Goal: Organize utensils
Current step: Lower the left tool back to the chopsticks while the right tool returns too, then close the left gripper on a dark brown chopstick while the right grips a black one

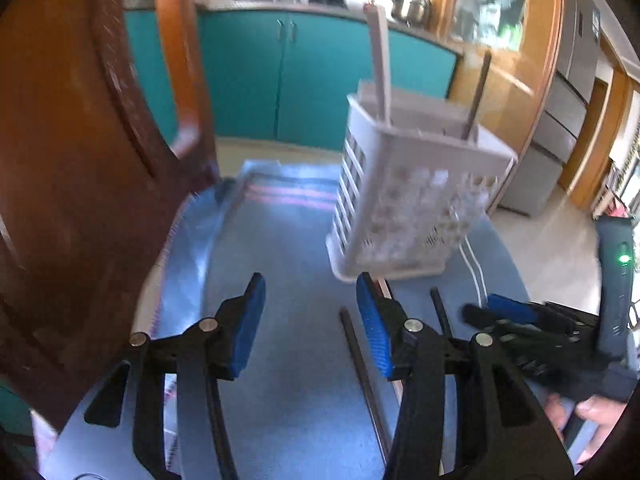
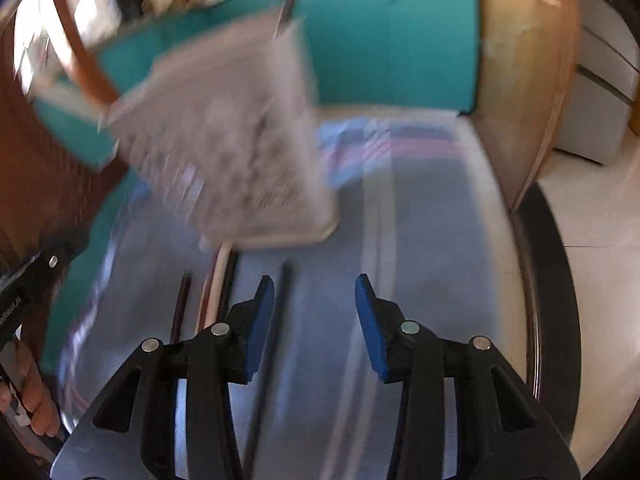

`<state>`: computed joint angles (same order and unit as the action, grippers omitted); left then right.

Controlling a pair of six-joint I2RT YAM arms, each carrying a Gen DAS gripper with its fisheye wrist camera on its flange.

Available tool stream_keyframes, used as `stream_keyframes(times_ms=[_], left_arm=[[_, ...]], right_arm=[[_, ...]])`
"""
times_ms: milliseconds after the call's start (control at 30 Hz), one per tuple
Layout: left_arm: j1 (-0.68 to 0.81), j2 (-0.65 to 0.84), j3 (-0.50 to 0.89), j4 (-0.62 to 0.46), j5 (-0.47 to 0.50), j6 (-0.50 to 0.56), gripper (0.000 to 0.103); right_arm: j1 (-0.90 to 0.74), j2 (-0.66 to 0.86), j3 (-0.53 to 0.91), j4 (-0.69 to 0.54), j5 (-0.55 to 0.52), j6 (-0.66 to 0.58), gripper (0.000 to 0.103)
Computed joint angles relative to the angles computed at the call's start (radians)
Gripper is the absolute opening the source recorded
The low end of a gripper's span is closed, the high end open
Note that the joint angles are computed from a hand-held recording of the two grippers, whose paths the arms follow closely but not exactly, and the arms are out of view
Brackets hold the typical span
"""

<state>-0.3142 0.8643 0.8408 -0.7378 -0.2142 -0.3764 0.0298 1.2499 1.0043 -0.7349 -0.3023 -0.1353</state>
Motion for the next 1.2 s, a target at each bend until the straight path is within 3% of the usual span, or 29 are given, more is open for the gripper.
stream_keyframes(times_ms=[167, 233, 300, 500, 967, 1100, 1200], left_arm=[[-0.025, 0.027, -0.029, -0.007, 0.017, 0.015, 0.048], [-0.023, 0.066, -0.02, -0.002, 0.051, 0.015, 0.048], [-0.026, 0.09, -0.023, 0.001, 0.074, 0.011, 0.048], [-0.075, 0.153, -0.027, 0.007, 0.057, -0.007, 0.048], [-0.126, 0.246, -0.036, 0.004, 0.024, -0.027, 0.048], [-0.129, 0.249, -0.035, 0.001, 0.016, -0.017, 0.049], [-0.136, 0.256, -0.033, 0.003, 0.008, -0.01, 0.052]], right_arm=[[0.158, 0.059, -0.03, 0.027, 0.155, 0.03, 0.042], [0.181, 0.057, -0.044, 0.044, 0.19, 0.038, 0.033], [0.189, 0.055, -0.042, 0.035, 0.21, 0.034, 0.011], [0.115, 0.034, -0.041, 0.012, 0.208, 0.061, 0.008], [0.085, 0.044, -0.024, 0.007, 0.183, 0.06, 0.014], [0.09, 0.042, -0.032, 0.011, 0.208, 0.053, 0.027], [0.106, 0.045, -0.045, 0.025, 0.228, 0.053, 0.031]])
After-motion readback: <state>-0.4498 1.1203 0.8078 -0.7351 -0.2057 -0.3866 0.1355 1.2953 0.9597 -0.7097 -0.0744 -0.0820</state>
